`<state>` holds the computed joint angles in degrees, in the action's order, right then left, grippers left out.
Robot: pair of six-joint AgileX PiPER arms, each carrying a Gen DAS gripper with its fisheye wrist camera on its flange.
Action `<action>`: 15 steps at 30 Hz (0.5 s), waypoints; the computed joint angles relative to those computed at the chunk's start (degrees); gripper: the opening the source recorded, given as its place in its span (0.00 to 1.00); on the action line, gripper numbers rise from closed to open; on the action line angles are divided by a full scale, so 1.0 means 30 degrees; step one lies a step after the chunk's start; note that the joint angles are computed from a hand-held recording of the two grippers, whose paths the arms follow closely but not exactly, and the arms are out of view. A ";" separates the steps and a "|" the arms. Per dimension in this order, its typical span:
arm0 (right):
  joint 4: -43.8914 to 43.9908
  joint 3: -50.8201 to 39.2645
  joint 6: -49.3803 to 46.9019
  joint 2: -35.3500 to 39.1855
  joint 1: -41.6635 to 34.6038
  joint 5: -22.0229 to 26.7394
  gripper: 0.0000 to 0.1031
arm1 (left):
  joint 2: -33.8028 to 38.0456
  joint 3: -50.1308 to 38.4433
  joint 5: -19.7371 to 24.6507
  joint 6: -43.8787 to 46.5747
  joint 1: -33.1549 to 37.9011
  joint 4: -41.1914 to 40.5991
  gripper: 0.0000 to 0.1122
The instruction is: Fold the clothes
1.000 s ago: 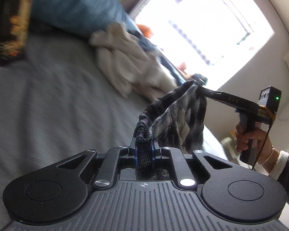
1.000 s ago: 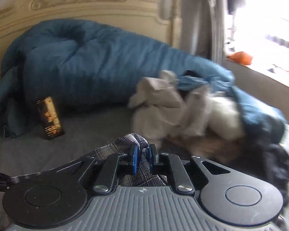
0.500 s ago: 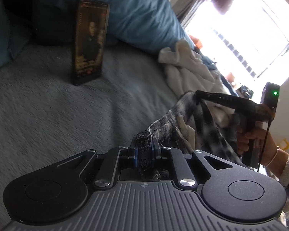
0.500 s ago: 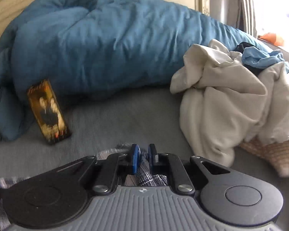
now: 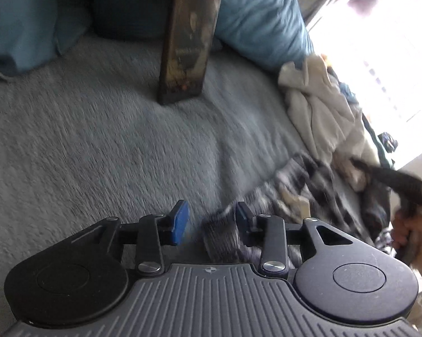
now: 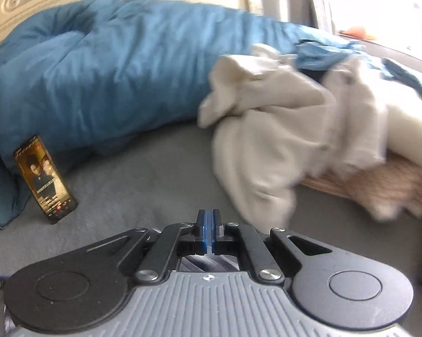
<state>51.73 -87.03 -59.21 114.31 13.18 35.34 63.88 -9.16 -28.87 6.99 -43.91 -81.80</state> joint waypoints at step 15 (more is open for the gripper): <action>-0.0443 0.7665 -0.0947 -0.8559 -1.4885 0.7298 0.30 | 0.2949 -0.5377 -0.1603 0.5010 -0.4115 -0.0246 0.47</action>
<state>50.40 -64.04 -62.05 88.63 -31.47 57.23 72.73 -25.29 -33.68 22.02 -56.25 -82.54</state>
